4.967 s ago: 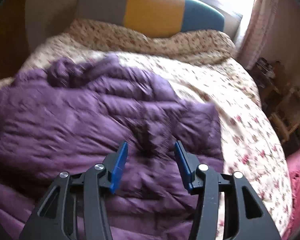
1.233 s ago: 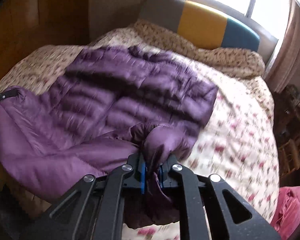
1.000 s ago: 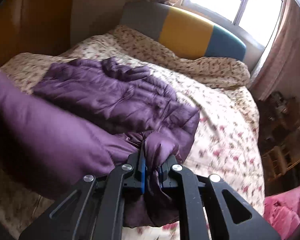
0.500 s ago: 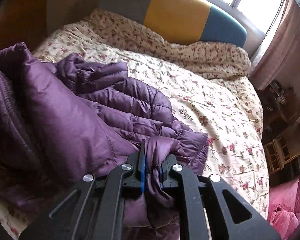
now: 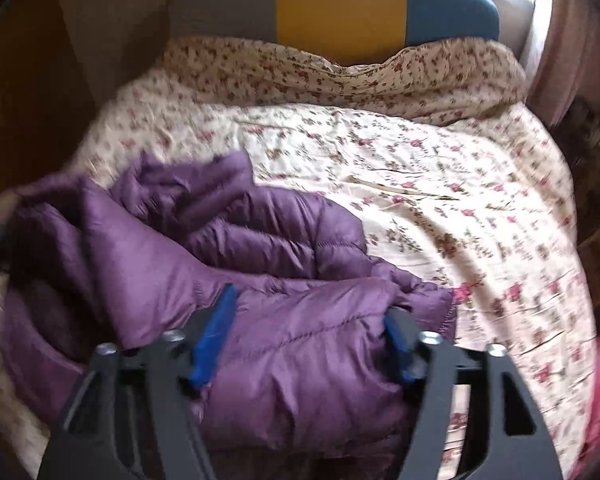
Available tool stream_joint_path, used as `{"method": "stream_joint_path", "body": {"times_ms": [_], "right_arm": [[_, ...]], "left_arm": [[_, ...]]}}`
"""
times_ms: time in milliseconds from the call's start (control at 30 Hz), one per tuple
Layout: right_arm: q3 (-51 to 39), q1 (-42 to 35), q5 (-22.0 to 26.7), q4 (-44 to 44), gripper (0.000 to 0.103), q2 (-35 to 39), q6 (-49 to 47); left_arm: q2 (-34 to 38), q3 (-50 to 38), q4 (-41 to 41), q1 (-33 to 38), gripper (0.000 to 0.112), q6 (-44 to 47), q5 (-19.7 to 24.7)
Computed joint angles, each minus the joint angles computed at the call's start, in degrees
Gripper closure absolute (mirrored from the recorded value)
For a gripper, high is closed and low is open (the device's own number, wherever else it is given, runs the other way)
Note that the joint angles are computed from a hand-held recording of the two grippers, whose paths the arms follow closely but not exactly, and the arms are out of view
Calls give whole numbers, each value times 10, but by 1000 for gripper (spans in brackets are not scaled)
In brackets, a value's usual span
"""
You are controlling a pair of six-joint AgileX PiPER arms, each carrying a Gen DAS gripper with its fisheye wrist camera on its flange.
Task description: Fold large clothes
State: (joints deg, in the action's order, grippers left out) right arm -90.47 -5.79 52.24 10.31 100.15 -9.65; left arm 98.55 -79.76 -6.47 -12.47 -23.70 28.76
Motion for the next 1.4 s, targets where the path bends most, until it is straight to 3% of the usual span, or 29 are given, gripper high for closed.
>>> {"method": "stream_joint_path", "body": {"times_ms": [33,100,133,333,567,600,633,667,700,733,767,800,900,1133,1300,1400], "right_arm": [[-3,-2,3,6,25,-4,0],[-4,-7,0,16,5,-17,3],[8,-6,-20,3,2,-34,13],[44,-34,-12,15,2,-87,-19],[249,-83,-48,33,3,-170,-93],[278,-85,-56,30,11,-172,-98],[295,-85,-62,31,21,-171,-105],[310,-91,-61,51,41,-168,-124],[320,-92,-64,60,55,-170,-130],[330,-85,-75,55,63,-181,-125],[332,-79,-76,48,80,-189,-120],[330,-77,-71,45,91,-194,-117],[321,-58,-41,2,98,-224,-73],[364,-82,21,2,99,-320,-134],[422,-59,81,-17,100,-429,-120],[449,-5,121,-47,100,-497,-63]], "left_arm": [[-9,12,-33,12,28,26,-1],[-26,36,-55,25,28,43,-4],[-36,52,-71,30,28,61,-6],[-100,189,-257,52,28,236,-24],[-143,314,-473,55,28,414,-29],[-146,325,-493,50,31,431,-31],[-150,332,-499,42,44,436,-41],[-151,337,-524,41,53,464,-38],[-148,334,-543,44,76,480,-19],[-151,332,-538,41,85,474,-16],[-161,332,-511,26,90,449,-30],[-170,330,-481,14,96,422,-35],[-196,338,-481,17,101,412,-22],[-298,392,-424,7,103,359,18],[-409,448,-331,-44,103,242,39],[-479,473,-260,-90,103,136,52]]}}
